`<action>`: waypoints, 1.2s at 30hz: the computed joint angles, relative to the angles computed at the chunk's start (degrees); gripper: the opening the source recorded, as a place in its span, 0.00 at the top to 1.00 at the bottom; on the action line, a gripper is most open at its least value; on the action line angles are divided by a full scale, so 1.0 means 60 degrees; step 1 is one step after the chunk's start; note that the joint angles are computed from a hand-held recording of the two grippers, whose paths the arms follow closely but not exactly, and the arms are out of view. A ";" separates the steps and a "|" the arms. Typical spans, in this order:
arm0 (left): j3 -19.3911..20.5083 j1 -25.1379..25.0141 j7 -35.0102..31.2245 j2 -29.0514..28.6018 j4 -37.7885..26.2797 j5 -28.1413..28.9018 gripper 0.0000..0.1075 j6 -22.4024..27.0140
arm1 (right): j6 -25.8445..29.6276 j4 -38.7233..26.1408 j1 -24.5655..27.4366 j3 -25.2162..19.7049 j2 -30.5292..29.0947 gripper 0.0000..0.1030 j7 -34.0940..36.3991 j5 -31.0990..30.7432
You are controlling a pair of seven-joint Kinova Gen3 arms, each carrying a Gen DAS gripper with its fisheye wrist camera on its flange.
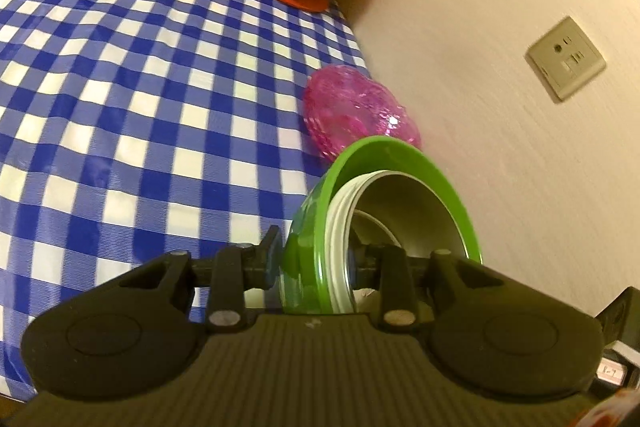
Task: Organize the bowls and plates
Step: 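Carry the nested bowls with both grippers toward the pink plate stack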
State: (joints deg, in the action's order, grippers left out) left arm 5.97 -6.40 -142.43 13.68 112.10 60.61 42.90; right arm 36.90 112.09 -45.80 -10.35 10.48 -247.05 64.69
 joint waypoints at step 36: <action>0.1582 0.1168 0.3433 0.3927 -0.6002 -0.3090 0.77 0.0461 | -0.0378 -0.1555 0.1662 0.1366 0.1206 0.68 0.2890 -0.0900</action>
State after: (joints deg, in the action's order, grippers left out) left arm 15.46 0.61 -121.83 37.24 76.09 42.08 45.67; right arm 34.63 102.76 -35.83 -2.16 17.72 -229.72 59.30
